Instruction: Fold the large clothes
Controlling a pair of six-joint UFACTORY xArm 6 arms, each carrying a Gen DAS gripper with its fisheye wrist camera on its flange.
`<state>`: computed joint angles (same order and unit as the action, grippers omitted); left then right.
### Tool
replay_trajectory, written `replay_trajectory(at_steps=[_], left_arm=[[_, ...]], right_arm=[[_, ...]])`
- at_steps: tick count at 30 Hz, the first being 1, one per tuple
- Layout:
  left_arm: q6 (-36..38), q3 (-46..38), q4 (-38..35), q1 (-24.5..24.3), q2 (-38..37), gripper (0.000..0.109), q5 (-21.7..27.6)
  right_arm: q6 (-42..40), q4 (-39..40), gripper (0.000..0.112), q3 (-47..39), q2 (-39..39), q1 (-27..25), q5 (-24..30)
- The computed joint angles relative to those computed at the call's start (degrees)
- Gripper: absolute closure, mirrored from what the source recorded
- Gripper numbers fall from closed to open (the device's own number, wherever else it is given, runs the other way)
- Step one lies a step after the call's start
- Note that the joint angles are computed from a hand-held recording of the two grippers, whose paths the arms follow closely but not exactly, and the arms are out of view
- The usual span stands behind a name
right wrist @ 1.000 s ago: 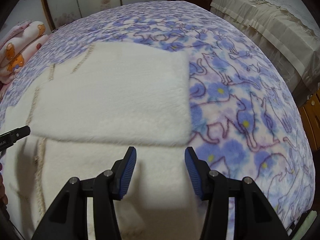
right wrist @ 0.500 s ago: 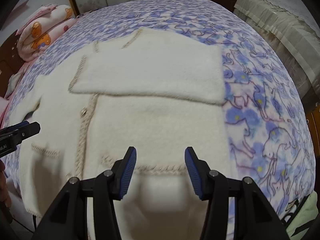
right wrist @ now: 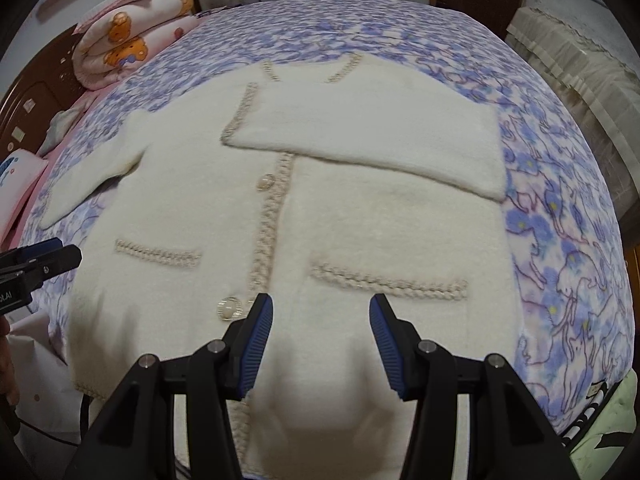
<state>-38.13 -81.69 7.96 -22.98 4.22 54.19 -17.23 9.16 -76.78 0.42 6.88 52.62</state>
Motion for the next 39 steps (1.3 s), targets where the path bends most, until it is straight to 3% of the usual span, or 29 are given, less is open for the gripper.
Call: replay_trajectory(at_steps=[7,14,20,25,39], left_arm=[[0.1,7.5,-0.5,6.9,-7.3,0.043,-1.8],[0.5,13.2,-3.9,15.4,-10.2,0.043,-6.8],[3.1,16.1,-11.8,23.3,-8.4,0.043,-10.0],[10.6,18.6,-29.6,30.3,-5.5,0.043,-12.7],[14.3,13.9,-43.9,42.4,7.1,0.043,-17.3]], right_arm=[[1.5,-0.7,0.062,-2.8,0.9,6.6,0.3],[3.7,-1.5,0.062,-10.1,5.8,13.0,0.7],[6.4,-2.1,0.062,-18.5,12.2,17.4,0.5],[6.9,-0.7,0.062,-24.3,17.3,20.2,1.8],[9.3,-1.5,0.062,-34.0,27.5,22.7,5.1]])
